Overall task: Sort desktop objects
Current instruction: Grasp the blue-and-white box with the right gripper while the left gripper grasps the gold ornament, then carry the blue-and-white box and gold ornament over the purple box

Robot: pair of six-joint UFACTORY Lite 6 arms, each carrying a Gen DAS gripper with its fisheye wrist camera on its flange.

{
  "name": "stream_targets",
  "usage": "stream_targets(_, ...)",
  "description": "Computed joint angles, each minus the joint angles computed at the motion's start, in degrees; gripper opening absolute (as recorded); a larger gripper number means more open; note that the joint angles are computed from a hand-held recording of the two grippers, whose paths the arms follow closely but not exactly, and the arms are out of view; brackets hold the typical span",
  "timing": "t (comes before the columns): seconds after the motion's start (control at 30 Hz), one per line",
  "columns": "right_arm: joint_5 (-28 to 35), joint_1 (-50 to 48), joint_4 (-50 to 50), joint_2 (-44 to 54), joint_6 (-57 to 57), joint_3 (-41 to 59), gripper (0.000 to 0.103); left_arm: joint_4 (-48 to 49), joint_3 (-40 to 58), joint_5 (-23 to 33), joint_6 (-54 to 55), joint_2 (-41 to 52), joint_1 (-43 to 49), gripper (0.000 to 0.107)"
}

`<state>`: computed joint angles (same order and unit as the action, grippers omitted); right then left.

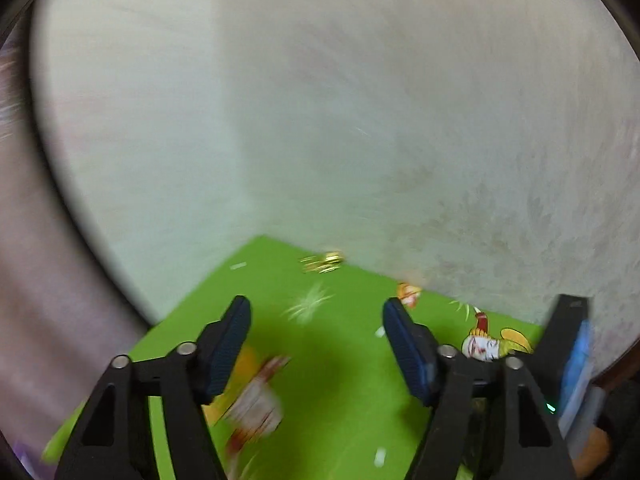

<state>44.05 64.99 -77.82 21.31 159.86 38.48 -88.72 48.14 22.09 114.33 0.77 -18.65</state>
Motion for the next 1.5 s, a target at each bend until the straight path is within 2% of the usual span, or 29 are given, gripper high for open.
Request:
stream_targets(0.03,-0.3,-0.7,-1.5,-0.9,2.0,-1.3,0.038,-5.9,3.7,-2.6,6.0,6.0,-4.1,0.062)
stream_targets(0.07,-0.8,-1.7,-3.0,-1.6,3.4,-2.3,0.038,-9.4,6.8,-2.8,10.2,10.7,-5.9,0.060)
stream_targets(0.13,-1.7,-3.3,-6.2,-3.0,6.6,-4.5,0.038,-9.7,15.0,-2.5,11.4,20.9,-8.5,0.053)
stream_targets(0.2,-2.2,-4.6,-8.8,-4.1,9.5,-6.1,0.038,-2.5,26.6,-2.1,3.1,32.7,-9.5,0.047)
stream_targets(0.23,-2.3,-5.4,-9.9,-4.6,10.3,-6.7,0.038,3.3,31.0,-1.6,-2.7,36.3,-9.3,0.040)
stream_targets(0.3,-1.7,-5.9,-9.4,-6.1,10.1,-7.9,0.038,12.3,41.3,-0.6,-12.8,44.8,-8.8,0.035)
stream_targets(0.47,0.4,-6.3,-7.6,-8.2,7.0,-8.7,0.039,22.9,56.1,0.9,-23.9,55.6,-9.1,0.035)
stream_targets(0.57,-1.5,-7.9,-10.5,-8.5,7.8,-8.9,0.039,35.4,65.7,1.7,-36.5,61.8,-10.1,0.035)
stream_targets(0.67,-2.8,-8.4,-11.6,-7.2,8.4,-8.3,0.039,42.6,75.5,5.0,-44.3,68.1,-10.0,0.035)
stream_targets(0.7,-3.3,-8.7,-12.1,-7.4,8.8,-8.5,0.039,43.9,79.2,6.8,-46.2,70.4,-9.8,0.034)
stream_targets(0.77,-3.4,-8.1,-11.7,-7.8,9.3,-9.3,0.039,44.5,84.8,11.0,-48.4,73.8,-8.8,0.024)
stream_targets(0.83,-4.0,-8.4,-11.6,-7.6,9.0,-8.9,0.039,42.4,80.9,9.5,-46.0,71.6,-8.5,0.024)
stream_targets(0.9,-4.6,-9.5,-12.9,-7.6,9.5,-9.1,0.039,36.2,69.3,5.1,-38.1,65.1,-8.8,0.024)
stream_targets(0.93,-4.8,-10.1,-14.1,-7.2,10.1,-9.0,0.039,31.6,63.3,2.7,-32.9,61.5,-8.8,0.024)
stream_targets(1.03,-4.0,-9.4,-13.4,-7.9,9.7,-9.0,0.039,13.8,45.3,0.3,-15.0,49.3,-7.6,0.024)
stream_targets(1.1,-3.4,-8.4,-12.0,-8.7,8.9,-9.3,0.038,2.8,33.3,1.2,-3.0,40.0,-6.1,0.024)
stream_targets(1.2,-2.8,-6.2,-10.2,-10.3,8.4,-9.8,0.038,-13.0,15.7,-0.8,11.1,25.1,-4.8,0.024)
stream_targets(1.33,-0.3,-1.4,-4.1,-10.7,3.1,-6.2,0.038,-12.6,3.5,2.5,10.1,10.5,2.0,0.024)
stream_targets(1.43,3.6,3.6,0.9,-10.5,-3.4,-1.0,0.038,-6.3,-4.2,5.5,4.2,-1.6,8.5,0.024)
stream_targets(1.5,4.1,4.5,0.5,-8.0,-5.6,3.6,0.038,-1.1,-8.9,9.1,-0.1,-9.7,15.7,0.024)
